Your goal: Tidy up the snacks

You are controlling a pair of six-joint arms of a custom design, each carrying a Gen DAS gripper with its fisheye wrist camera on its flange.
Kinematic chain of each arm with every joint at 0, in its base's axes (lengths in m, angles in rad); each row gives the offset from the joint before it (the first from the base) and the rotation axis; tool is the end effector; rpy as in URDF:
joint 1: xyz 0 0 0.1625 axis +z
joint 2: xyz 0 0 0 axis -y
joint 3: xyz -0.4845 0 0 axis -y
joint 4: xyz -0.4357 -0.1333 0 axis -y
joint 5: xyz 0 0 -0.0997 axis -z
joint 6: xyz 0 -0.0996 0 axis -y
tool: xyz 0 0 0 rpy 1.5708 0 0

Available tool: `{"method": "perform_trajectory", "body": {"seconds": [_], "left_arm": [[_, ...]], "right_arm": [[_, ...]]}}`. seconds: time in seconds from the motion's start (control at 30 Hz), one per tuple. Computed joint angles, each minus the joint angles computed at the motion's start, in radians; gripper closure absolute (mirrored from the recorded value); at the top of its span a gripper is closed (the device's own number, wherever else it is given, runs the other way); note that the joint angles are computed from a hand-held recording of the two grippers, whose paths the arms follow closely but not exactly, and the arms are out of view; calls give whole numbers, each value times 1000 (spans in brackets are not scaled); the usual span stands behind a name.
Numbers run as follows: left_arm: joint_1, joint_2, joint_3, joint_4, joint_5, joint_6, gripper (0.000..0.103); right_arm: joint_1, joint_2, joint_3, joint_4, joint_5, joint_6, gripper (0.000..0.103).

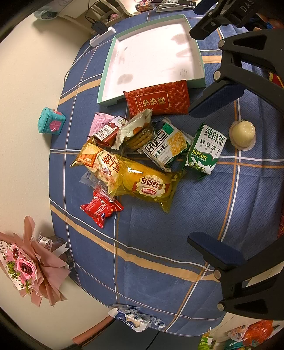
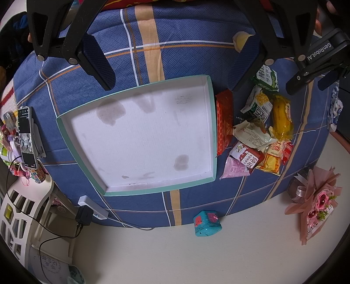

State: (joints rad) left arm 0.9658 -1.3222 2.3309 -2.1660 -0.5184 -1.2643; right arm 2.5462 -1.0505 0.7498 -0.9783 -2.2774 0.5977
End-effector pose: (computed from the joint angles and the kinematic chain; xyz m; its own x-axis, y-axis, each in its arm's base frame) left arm -0.0597 -0.4728 0.1782 -0.5596 -0.5464 -0.6231 -0.0421 0.7696 -0.6371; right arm 0.6435 -0.3530 0.6107 -0.6710 -0.3049 0.6759 -0.5024 0.8573 -0.1121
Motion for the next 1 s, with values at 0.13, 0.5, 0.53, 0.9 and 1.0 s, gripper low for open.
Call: {"method": "perform_trajectory", "body": {"seconds": [0.13, 0.5, 0.53, 0.9, 1.0], "left_arm": [[0, 0, 0, 0, 0, 0, 0], [10, -10, 13, -28, -14, 8, 0], [13, -13, 14, -25, -20, 5, 0], [78, -75, 70, -173, -136, 119, 0], [94, -92, 82, -152, -152, 93, 0]], "right_arm": [[0, 0, 1, -1, 0, 0, 0], [3, -4, 15, -9, 31, -15, 0], [3, -5, 20, -13, 51, -25, 0], [13, -6, 91, -24, 263, -133, 0], [18, 0, 100, -3, 283, -156, 0]]}}
